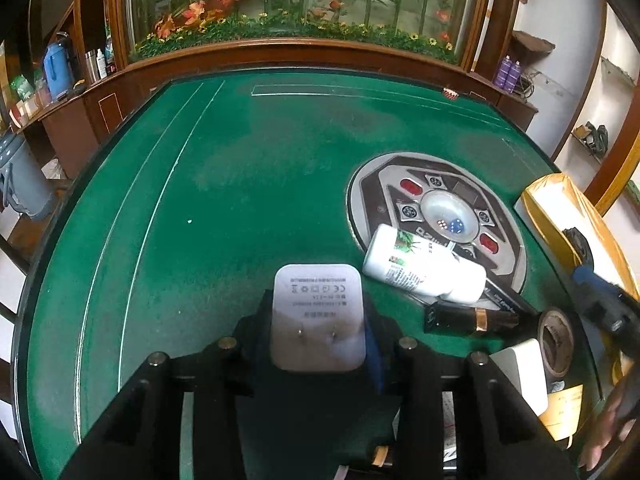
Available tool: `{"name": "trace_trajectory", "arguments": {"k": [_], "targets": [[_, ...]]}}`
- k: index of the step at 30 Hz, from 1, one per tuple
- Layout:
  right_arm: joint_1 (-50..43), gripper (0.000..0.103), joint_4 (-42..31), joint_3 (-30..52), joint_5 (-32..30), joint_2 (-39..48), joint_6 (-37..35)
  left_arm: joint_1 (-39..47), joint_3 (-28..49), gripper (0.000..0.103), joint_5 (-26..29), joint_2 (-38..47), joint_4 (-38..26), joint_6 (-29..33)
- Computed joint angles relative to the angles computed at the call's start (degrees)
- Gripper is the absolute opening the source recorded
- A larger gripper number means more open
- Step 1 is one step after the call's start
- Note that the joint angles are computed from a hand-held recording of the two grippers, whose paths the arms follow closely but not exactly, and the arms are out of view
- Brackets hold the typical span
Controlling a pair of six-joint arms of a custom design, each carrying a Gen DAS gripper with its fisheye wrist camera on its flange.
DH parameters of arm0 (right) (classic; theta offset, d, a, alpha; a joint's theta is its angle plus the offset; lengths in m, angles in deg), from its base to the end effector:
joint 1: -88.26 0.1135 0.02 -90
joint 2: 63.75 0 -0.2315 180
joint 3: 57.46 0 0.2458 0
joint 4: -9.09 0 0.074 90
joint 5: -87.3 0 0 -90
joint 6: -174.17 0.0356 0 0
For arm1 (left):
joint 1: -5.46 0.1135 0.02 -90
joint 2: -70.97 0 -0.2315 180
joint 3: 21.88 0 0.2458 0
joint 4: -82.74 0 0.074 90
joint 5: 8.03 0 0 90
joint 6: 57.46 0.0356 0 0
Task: Organize rigid objects
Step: 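Grasp the white plug charger with the left tool while the right tool grasps a black marker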
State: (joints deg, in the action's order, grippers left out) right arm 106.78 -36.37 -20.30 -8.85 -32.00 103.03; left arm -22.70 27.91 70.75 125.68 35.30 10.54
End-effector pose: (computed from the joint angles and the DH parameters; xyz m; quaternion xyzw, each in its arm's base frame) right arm 0.1425 0.0518 0.1881 -0.0200 0.9053 0.1812 0.3838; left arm 0.1775 -0.0872 0.1951 0.0191 0.9423 -0.0523 0.3300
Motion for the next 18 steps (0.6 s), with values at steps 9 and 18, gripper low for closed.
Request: {"name": "trace_trajectory", "arguments": {"k": [9, 18], "targets": [[1.30, 0.069, 0.78, 1.43, -0.41, 6.96, -1.16, -0.06, 0.01, 0.039, 2.22, -2.56, -0.38, 0.73], [2.20, 0.069, -2.81, 11.88, 1.66, 21.70, -2.74, 1.35, 0.10, 0.039, 6.19, -3.74, -0.69, -0.19]]}}
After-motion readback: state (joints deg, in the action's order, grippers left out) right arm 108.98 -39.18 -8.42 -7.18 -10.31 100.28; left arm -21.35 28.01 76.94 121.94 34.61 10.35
